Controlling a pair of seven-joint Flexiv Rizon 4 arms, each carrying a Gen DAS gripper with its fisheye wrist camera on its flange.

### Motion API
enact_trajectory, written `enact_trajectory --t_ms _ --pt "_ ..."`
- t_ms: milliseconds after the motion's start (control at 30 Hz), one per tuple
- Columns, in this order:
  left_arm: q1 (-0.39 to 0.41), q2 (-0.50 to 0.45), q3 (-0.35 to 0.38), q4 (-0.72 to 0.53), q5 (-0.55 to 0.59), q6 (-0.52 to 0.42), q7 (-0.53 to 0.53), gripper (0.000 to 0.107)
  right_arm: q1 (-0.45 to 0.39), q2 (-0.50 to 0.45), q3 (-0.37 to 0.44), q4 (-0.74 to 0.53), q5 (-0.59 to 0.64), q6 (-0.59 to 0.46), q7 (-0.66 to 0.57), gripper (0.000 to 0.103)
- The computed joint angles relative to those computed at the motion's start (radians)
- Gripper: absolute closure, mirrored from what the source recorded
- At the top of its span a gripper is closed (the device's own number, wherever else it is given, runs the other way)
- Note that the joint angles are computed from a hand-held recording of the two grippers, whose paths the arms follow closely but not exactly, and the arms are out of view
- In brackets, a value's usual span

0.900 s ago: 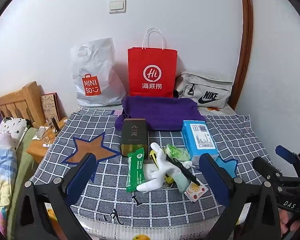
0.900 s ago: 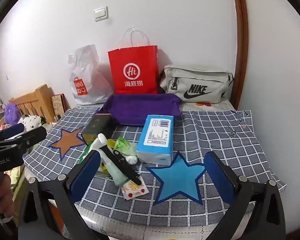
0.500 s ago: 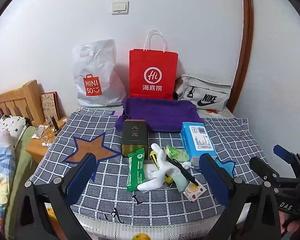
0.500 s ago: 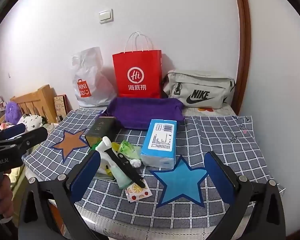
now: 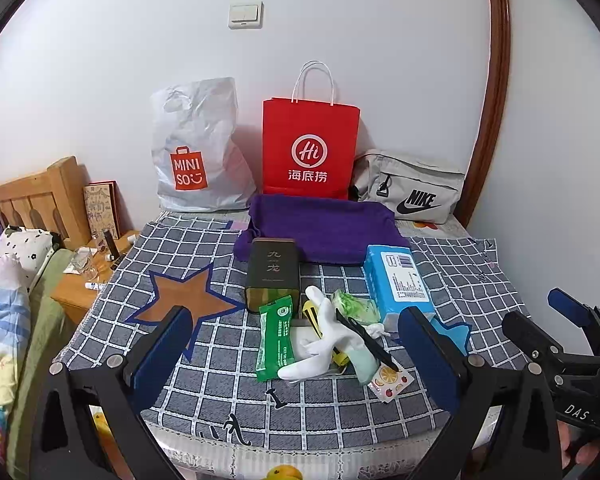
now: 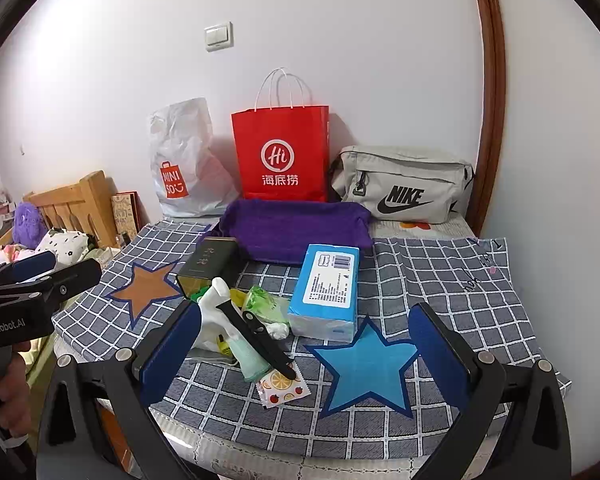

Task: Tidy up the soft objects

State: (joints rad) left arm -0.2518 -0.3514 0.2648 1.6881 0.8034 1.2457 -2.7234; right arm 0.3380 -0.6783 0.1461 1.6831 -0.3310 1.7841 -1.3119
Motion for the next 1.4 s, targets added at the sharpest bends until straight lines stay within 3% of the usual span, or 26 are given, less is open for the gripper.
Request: enact_trajectory --t_ms 267,733,1400 --pt "-0.006 0.003 0.005 -0.004 0.023 -0.005 -0.024 0.004 -0.029 -0.008 0.039 -0.005 -0.007 -0.007 -0.002 0.001" --pt "-0.009 0.018 -0.003 0.001 0.094 -0.027 -0.099 0.004 -0.017 -0.001 0.027 0.001 -0.004 -0.002 0.003 0.001" --pt "0.01 0.025 -0.026 0.006 0.108 -0.038 -0.105 0.004 -0.004 0.006 0.01 0.012 0.002 0.008 0.002 0.001"
